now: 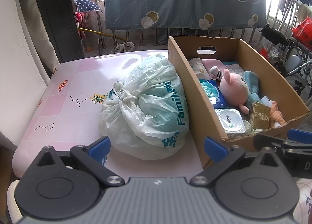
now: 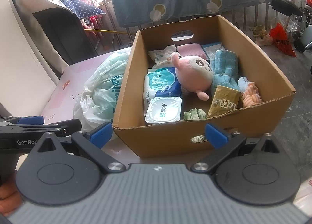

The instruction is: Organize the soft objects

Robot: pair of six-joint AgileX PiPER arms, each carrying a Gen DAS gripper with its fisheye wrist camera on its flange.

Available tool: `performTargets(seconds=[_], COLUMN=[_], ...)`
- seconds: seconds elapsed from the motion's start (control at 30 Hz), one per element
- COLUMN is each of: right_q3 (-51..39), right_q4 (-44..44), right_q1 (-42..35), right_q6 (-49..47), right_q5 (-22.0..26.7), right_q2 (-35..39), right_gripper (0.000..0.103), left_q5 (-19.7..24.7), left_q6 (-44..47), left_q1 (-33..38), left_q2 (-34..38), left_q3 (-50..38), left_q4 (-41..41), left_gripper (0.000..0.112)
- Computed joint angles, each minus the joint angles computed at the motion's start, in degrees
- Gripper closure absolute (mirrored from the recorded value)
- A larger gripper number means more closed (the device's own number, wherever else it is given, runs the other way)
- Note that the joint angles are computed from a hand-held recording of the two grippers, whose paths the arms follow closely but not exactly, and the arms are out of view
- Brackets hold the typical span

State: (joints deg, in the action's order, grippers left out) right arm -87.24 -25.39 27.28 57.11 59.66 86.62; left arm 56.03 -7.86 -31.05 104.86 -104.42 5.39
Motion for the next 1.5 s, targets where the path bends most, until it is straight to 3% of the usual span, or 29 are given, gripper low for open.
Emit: performTargets(seconds=[1.5], right_q3=[-0.55], right_q4=[0.79], right_q1=[-0.04], right_q6=[-1.22], right_q5=[-0.17], right_q2=[0.47], right_gripper=[0.001], left_q5=[0.17], left_q6=[-0.25], left_q1=[0.6], left_q2=[0.04], left_q3=[-0.21], left_q4=[-0.39], left_gripper=[0.01])
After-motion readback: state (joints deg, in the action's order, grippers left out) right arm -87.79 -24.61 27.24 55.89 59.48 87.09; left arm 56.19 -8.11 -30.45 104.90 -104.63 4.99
